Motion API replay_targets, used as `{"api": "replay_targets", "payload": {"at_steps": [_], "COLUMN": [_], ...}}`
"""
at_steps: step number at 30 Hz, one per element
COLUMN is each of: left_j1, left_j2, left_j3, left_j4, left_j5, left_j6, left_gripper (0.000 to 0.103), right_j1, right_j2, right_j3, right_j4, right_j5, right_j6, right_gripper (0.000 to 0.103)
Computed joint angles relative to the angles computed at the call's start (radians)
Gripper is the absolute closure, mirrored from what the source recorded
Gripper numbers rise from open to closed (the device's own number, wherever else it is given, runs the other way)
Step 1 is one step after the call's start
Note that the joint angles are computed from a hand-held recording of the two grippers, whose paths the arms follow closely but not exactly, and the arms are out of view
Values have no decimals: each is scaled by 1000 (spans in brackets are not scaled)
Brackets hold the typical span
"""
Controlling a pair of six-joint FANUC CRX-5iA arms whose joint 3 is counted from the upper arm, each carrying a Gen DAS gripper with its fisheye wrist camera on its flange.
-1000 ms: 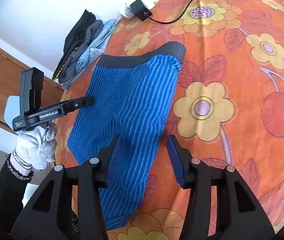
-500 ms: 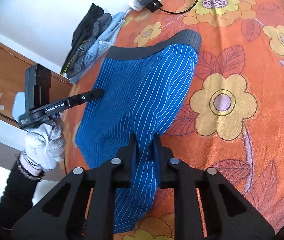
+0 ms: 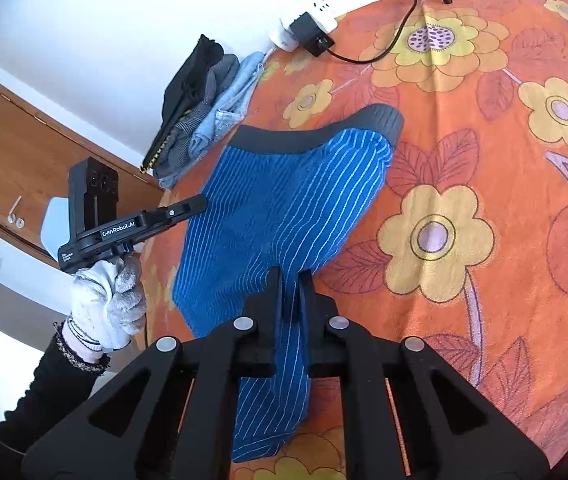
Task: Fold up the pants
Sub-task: 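Grasp the leg end of the folded briefs with the right gripper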
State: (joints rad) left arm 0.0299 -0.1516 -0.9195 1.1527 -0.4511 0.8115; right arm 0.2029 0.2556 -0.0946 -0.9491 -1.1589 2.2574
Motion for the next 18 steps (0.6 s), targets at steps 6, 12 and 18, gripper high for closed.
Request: {"api": "replay_targets", "payload": {"at_steps": [6, 12, 18], "left_j1": [21, -21, -61], "left_j2": [-8, 49, 67], "left_j3": [62, 261, 273], "left_j4": [-304, -879, -898], "left_j5": [5, -71, -50], "left_j6": [185, 624, 602], "left_gripper": [68, 61, 97], "right_j1": [27, 101, 157], "right_j2": [-25, -70, -96], "right_j3": [-23, -70, -103], "right_j4": [66, 159, 203], "right_j5": [68, 194, 267], "right_j6": [-57, -82, -73], "right_gripper": [69, 59, 58]}}
